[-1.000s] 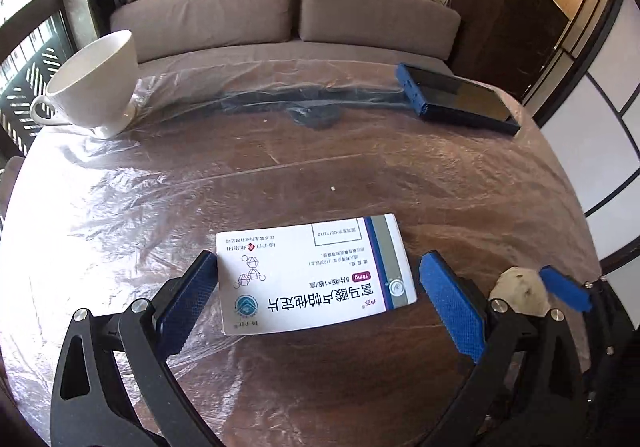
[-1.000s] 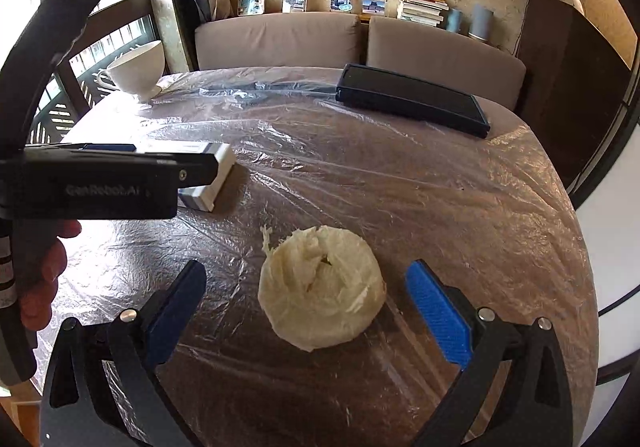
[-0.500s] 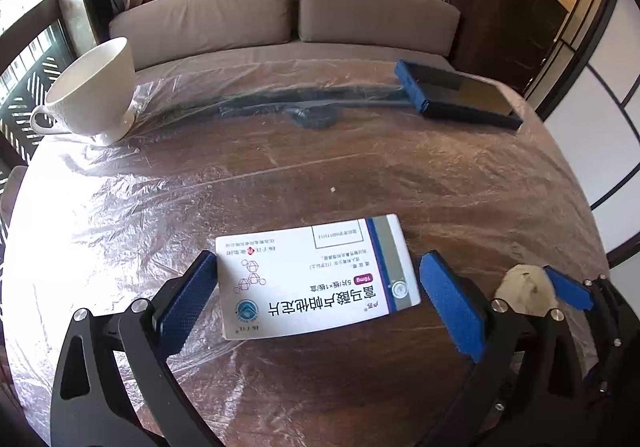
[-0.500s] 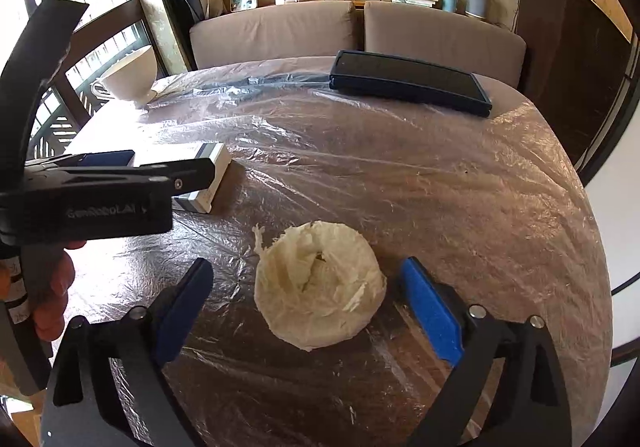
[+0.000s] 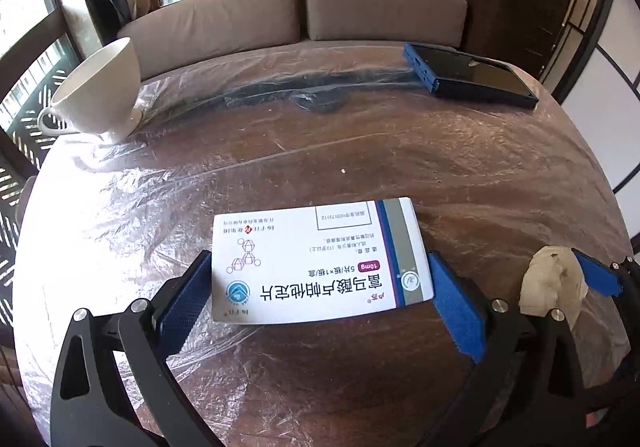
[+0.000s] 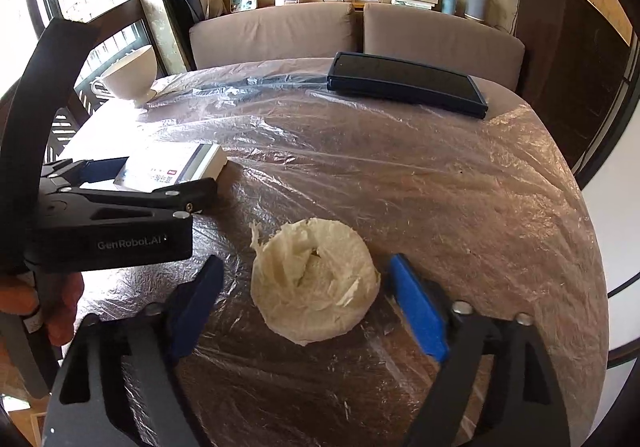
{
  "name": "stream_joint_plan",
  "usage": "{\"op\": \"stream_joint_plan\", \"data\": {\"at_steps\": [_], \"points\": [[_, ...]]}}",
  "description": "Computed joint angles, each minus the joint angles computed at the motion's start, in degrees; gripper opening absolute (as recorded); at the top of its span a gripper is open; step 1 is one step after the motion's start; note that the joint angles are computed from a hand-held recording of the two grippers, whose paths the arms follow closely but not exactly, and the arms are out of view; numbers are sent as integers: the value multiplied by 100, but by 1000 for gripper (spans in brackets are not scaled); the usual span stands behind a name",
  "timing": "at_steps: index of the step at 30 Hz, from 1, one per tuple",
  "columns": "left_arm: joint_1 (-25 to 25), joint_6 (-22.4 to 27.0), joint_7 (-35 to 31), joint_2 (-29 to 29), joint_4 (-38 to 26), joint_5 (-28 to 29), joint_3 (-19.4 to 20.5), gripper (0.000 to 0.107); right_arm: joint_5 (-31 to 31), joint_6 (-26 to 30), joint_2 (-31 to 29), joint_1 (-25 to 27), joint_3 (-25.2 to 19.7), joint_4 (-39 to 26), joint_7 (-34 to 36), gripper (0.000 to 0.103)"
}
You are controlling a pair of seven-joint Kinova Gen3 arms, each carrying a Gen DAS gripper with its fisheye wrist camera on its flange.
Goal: Collect trash
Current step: 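Grasp the white medicine box with the left tool while the right tool grasps the tissue ball, then lift the medicine box and tissue ball off the table with both tools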
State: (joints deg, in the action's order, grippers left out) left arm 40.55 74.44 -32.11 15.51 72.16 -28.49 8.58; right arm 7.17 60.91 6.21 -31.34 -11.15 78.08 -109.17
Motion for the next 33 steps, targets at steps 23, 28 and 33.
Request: {"op": "stream_joint_plan", "data": {"at_steps": [23,28,33], "points": [[-51,-282,383,-367,372,-217,130,98,-897,-219,-177,453,66,71,488,50],[-103,-363,483,-461,453,-177,187,98,-973,-202,-184,481,62,61,544,50],[-103,-361,557,-519,506,-201,244,98,-996,-192,-210,469,43,70,554,50]]}}
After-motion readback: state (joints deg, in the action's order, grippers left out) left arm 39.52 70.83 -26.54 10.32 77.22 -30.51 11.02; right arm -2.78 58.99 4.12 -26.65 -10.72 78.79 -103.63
